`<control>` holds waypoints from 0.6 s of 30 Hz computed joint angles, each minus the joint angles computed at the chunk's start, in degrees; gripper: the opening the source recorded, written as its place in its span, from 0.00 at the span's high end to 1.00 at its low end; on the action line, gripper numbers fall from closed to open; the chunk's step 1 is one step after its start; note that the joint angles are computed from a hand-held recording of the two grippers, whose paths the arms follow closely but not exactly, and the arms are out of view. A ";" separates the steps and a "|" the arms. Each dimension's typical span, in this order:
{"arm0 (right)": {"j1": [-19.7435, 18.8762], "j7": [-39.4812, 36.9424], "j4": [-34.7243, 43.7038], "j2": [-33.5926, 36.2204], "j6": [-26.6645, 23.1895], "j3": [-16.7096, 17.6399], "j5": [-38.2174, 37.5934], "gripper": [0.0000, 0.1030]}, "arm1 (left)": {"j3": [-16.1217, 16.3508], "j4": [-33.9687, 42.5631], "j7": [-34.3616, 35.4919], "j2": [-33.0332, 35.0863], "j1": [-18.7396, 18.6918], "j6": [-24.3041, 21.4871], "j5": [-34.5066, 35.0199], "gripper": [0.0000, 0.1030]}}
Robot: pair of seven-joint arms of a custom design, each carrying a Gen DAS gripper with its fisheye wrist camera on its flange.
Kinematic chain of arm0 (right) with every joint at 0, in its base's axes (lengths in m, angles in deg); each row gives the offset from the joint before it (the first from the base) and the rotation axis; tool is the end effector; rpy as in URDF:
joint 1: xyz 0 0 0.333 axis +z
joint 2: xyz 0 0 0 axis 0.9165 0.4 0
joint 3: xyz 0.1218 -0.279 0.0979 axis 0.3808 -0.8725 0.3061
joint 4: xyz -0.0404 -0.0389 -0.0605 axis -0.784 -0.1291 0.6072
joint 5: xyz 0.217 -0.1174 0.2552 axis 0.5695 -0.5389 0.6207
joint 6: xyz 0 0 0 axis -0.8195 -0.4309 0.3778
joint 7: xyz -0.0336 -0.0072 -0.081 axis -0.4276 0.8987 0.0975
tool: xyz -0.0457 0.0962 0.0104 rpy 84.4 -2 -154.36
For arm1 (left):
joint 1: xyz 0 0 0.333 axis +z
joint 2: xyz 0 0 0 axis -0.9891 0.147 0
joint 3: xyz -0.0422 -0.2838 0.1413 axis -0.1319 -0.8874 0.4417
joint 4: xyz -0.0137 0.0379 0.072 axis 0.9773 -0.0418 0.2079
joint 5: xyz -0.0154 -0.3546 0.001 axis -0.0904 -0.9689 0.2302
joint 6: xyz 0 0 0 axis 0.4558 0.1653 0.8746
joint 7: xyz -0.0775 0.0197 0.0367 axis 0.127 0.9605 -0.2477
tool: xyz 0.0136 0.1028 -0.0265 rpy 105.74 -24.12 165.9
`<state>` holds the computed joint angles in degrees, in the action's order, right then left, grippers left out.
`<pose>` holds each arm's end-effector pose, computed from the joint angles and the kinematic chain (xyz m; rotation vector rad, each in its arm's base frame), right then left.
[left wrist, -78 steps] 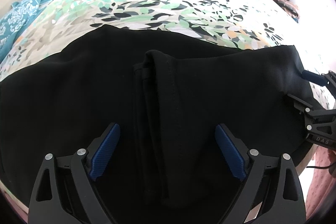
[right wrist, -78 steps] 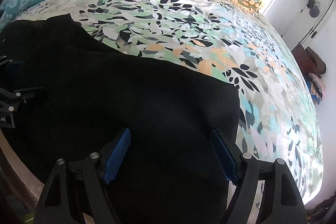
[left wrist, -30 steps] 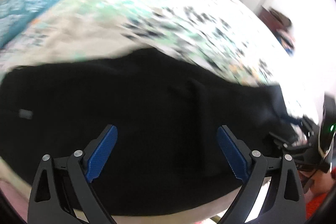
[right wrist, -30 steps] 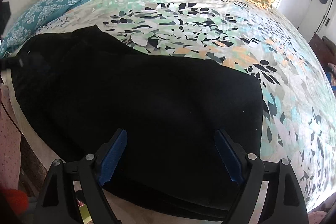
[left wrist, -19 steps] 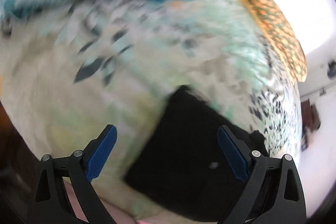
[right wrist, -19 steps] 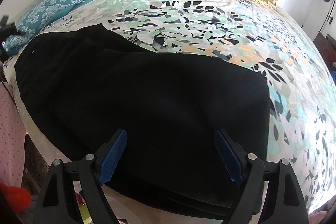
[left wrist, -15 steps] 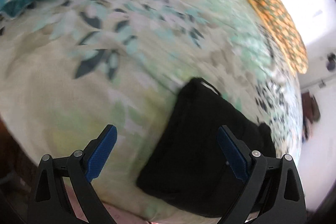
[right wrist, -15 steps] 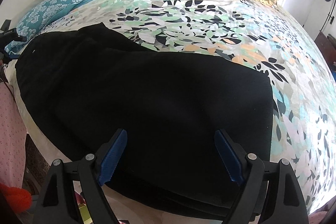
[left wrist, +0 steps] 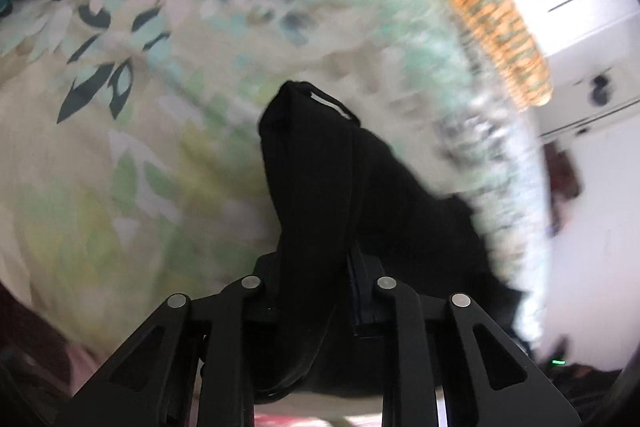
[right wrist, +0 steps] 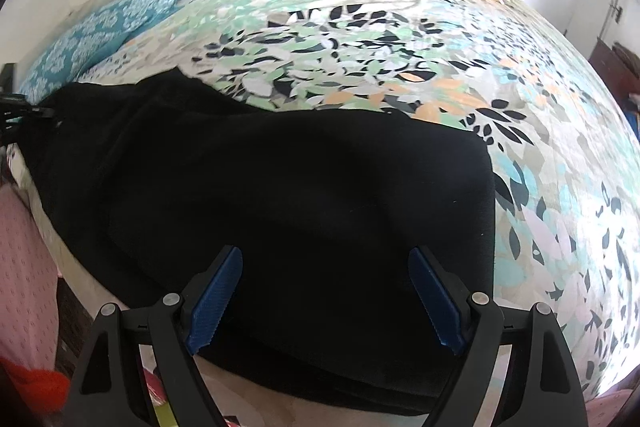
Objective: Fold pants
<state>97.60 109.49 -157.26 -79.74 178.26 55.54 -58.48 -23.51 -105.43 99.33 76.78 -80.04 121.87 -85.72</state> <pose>0.3386 0.3477 0.4645 -1.5616 2.2346 -0.6317 0.6109 -0.1094 0.5446 1.9022 -2.0206 0.8449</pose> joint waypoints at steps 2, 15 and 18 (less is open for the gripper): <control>-0.36 1.03 -0.71 -0.42 1.11 -0.29 -0.15 0.18 | -0.83 -1.01 2.04 -3.47 0.75 -1.24 -5.52 0.81; -3.15 10.66 -6.49 -6.77 5.82 0.94 -3.16 0.18 | -8.08 -0.56 3.84 -2.88 -16.20 1.50 -11.27 0.84; -4.90 15.60 -10.14 -10.65 9.04 1.67 -4.39 0.18 | -10.10 0.79 6.17 1.14 -18.50 -0.23 -12.08 0.83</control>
